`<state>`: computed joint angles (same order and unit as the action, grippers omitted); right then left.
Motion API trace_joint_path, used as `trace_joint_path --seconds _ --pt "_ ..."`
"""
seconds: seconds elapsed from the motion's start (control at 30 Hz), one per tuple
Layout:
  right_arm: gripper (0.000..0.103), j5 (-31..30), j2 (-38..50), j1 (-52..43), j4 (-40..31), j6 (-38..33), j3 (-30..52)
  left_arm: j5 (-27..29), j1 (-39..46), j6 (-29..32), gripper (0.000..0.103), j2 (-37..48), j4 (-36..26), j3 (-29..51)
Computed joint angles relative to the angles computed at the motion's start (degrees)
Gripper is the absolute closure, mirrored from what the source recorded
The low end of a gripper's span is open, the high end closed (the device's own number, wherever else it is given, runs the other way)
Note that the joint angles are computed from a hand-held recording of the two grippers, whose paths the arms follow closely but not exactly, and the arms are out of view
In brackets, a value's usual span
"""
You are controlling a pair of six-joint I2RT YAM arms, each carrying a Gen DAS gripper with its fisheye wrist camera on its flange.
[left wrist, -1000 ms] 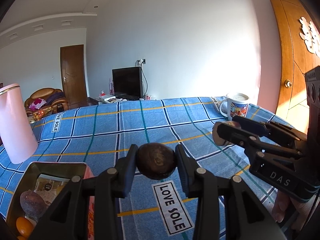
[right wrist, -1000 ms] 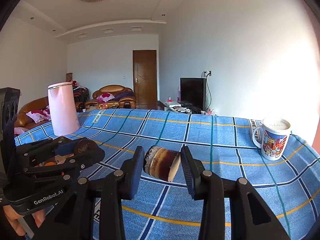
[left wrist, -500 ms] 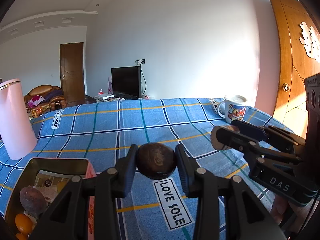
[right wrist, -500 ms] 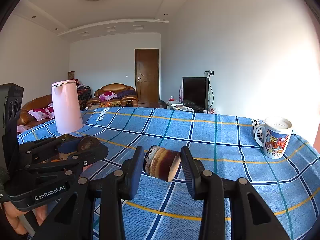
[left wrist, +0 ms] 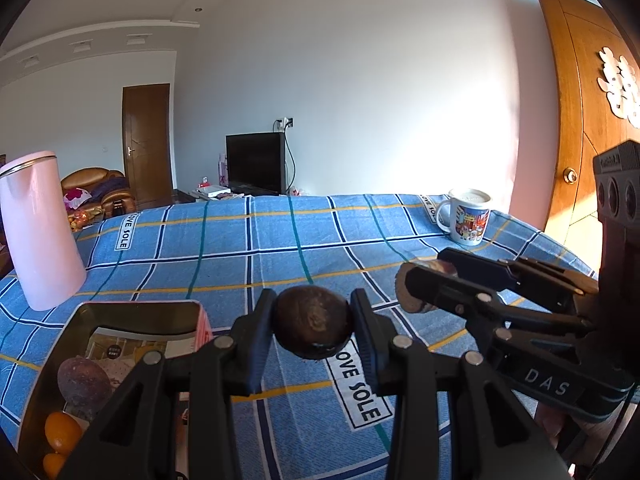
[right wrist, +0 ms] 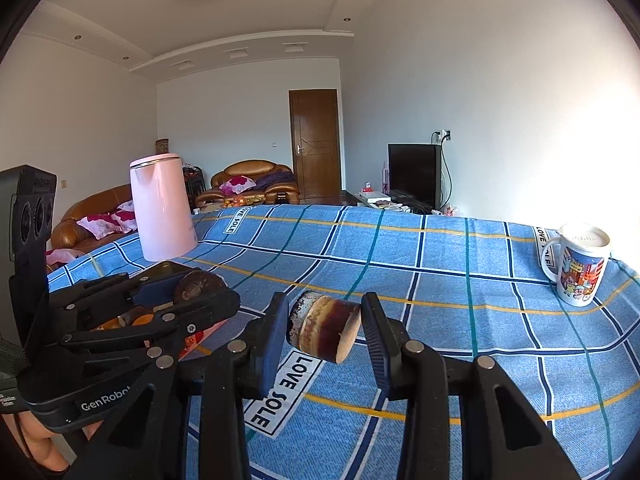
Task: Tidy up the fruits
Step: 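Lower both held items into the tin box and open both tools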
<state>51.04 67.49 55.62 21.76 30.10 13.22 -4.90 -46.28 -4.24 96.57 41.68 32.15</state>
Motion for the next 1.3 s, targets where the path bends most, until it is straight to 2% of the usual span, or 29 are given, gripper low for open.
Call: trace_joint_path --seconds 0.5,0.83,1.03,1.3 --pt "0.063 -4.58 10.07 1.71 5.45 -2.83 7.19 3.84 7.64 0.27 0.063 -8.01 -0.56 -6.74" --pt "0.064 -7.90 13.92 2.47 6.62 -4.21 12.09 10.94 20.73 0.38 0.063 -14.97 -5.58 -9.40" --pt "0.063 -9.52 17.58 4.01 7.41 -4.97 15.64 12.73 25.65 0.76 0.063 -15.00 -7.22 -9.35" --pt "0.063 -12.21 24.40 5.35 7.72 -4.29 20.62 13.52 27.07 1.99 0.063 -13.79 -8.21 -9.35"
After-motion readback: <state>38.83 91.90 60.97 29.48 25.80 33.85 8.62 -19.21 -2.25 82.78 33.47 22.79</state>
